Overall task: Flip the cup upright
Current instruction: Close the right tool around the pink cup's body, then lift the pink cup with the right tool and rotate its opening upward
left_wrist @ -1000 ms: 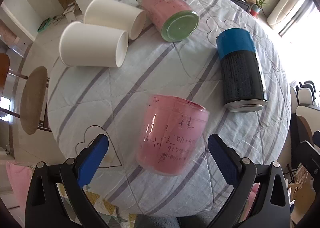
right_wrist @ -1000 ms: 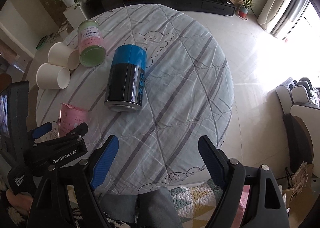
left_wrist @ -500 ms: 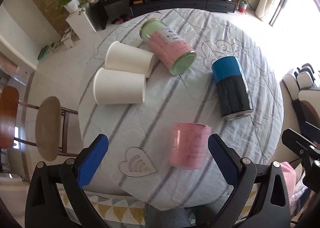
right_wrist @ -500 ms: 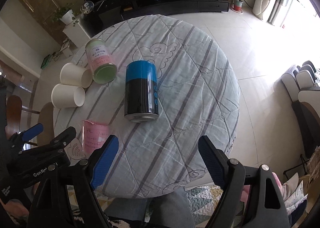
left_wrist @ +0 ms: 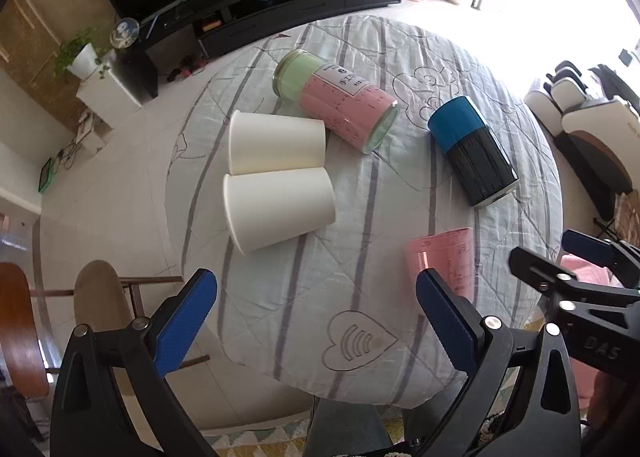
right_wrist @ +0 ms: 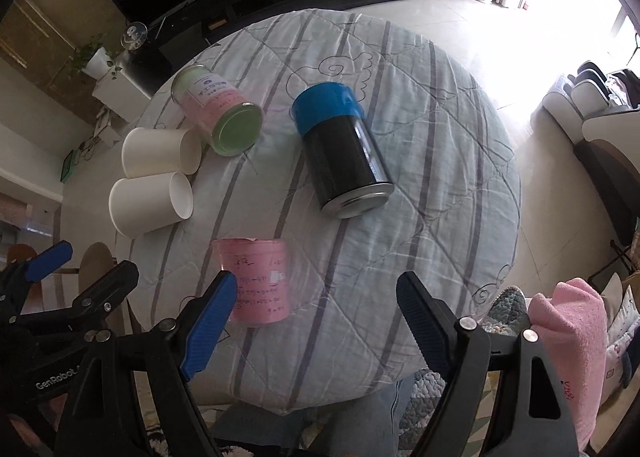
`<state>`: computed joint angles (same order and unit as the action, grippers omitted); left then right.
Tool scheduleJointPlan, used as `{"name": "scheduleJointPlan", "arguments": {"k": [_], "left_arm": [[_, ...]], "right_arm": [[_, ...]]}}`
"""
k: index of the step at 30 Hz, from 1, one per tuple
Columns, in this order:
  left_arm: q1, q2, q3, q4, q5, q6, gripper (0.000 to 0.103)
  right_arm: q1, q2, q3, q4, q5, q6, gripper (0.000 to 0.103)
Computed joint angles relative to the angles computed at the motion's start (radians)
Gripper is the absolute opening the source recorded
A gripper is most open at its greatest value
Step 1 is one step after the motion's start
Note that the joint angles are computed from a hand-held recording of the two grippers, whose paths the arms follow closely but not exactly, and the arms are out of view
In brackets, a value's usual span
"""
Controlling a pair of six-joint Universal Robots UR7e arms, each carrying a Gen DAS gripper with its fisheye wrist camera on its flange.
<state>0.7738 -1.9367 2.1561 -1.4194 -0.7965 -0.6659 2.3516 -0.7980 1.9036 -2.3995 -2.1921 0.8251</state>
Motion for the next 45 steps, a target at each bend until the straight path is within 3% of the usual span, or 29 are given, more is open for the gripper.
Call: {"name": "scheduleJointPlan", "arguments": {"k": [7, 17, 20, 21, 22, 28, 31, 34, 37, 40, 45], "left_arm": [[0.078, -0.041, -0.02, -0.044, 0.0, 0.14, 0.101], [0.151, -0.059, -0.007, -0.065, -0.005, 0.194, 0.101], [0.159, -0.061, -0.012, -0.047, -0.007, 0.175, 0.101], [0.158, -0.063, -0.014, -0.041, -0.004, 0.168, 0.101], [0.158, -0.064, -0.016, -0.038, 0.0, 0.166, 0.101], [0.14, -0.062, -0.026, -0.036, 0.02, 0.135, 0.101], [0.122, -0.066, -0.027, -0.024, 0.025, 0.119, 0.101], [0.112, -0.067, -0.021, -0.014, 0.023, 0.095, 0.101], [0.112, -0.068, -0.012, -0.001, 0.021, 0.071, 0.101], [0.117, -0.077, 0.011, 0.003, 0.016, 0.057, 0.101], [0.129, -0.095, 0.051, 0.003, 0.002, 0.04, 0.101]], "right_arm": [[0.0, 0.112, -0.085, 0.038, 0.005, 0.044, 0.083], [-0.058, 0.221, -0.158, 0.102, 0.045, 0.082, 0.083], [-0.081, 0.221, -0.139, 0.047, 0.083, 0.097, 0.083], [-0.081, 0.219, -0.138, 0.044, 0.083, 0.098, 0.079], [-0.078, 0.218, -0.14, 0.041, 0.078, 0.091, 0.065], [-0.056, 0.183, -0.126, -0.007, 0.05, 0.051, 0.066], [-0.041, 0.165, -0.103, -0.081, 0.024, 0.007, 0.066], [-0.013, 0.161, -0.076, -0.191, -0.053, -0.077, 0.066], [0.007, 0.182, -0.019, -0.449, -0.125, -0.253, 0.066], [0.006, 0.208, 0.012, -0.587, -0.113, -0.341, 0.066], [0.021, 0.25, 0.024, -0.56, -0.116, -0.318, 0.066]]}}
